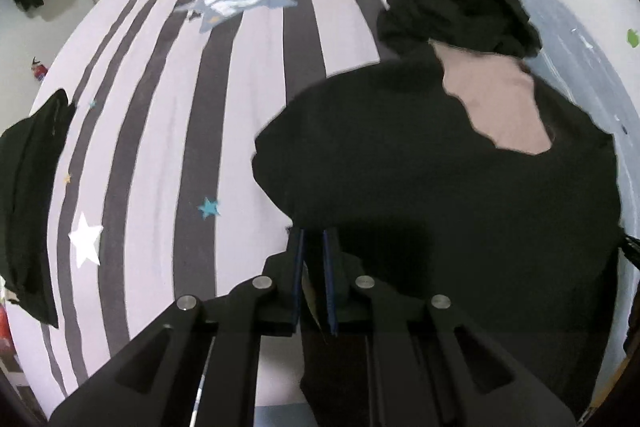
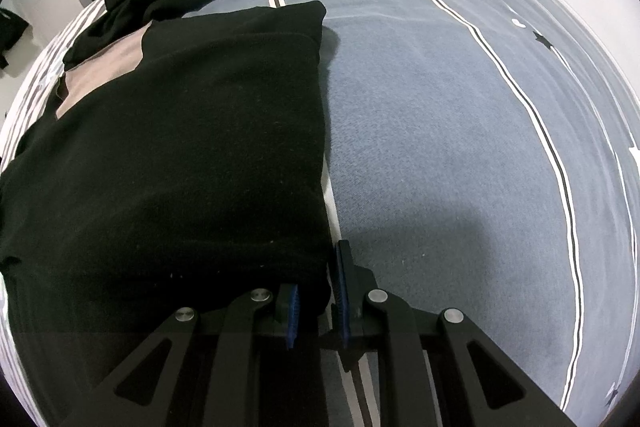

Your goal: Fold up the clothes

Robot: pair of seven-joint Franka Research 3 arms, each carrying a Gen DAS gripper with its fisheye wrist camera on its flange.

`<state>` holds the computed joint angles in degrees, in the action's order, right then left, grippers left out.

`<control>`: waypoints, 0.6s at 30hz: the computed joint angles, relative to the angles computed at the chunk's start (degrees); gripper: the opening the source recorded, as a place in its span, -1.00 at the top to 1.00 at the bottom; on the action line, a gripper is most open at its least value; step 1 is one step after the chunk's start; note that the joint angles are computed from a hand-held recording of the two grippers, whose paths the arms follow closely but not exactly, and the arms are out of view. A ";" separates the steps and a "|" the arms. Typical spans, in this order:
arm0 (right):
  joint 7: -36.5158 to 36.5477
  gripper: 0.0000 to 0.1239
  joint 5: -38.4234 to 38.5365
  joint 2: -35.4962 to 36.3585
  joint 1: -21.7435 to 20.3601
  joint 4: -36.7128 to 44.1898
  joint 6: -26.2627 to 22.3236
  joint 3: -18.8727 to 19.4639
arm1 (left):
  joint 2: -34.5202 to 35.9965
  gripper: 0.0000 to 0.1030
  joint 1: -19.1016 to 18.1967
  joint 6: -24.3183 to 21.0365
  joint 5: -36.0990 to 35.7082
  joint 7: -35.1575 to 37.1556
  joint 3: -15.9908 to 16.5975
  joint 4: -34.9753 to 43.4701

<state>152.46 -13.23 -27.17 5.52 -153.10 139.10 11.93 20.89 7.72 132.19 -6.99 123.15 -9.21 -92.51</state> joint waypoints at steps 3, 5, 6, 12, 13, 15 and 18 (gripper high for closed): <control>0.17 0.80 0.05 -0.29 0.32 -0.04 -0.31 0.14 | -0.60 0.78 -0.48 1.84 1.08 -0.12 0.09 -2.07; 0.08 0.80 -0.05 -0.32 0.34 -0.07 -0.29 0.17 | -0.99 0.63 -0.20 1.05 -0.23 0.01 -0.38 -2.48; 0.07 0.80 -0.09 -0.35 0.33 -0.11 -0.25 0.16 | -1.08 0.43 0.52 0.02 -2.34 1.05 -0.96 -2.24; 0.56 0.80 -0.17 -0.39 0.17 -0.23 -0.12 0.27 | -3.65 -0.53 0.93 1.46 -7.09 4.25 -1.16 -5.40; 0.65 0.80 -0.18 -0.39 0.15 -0.24 -0.10 0.29 | -3.73 -0.53 0.69 1.19 -6.83 4.43 -0.99 -5.57; 0.93 0.80 -0.25 -0.20 0.08 -0.12 -0.07 0.37 | -3.58 -0.21 0.50 1.41 -6.94 5.82 -0.98 -5.86; 3.41 0.80 -0.68 1.27 -0.05 1.20 -0.51 1.49 | -3.53 0.98 -0.45 2.37 -5.14 6.73 -0.70 -6.68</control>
<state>155.87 -13.92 -25.90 5.47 -151.90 138.59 13.42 17.36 7.26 134.56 -12.13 129.88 -9.91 -99.19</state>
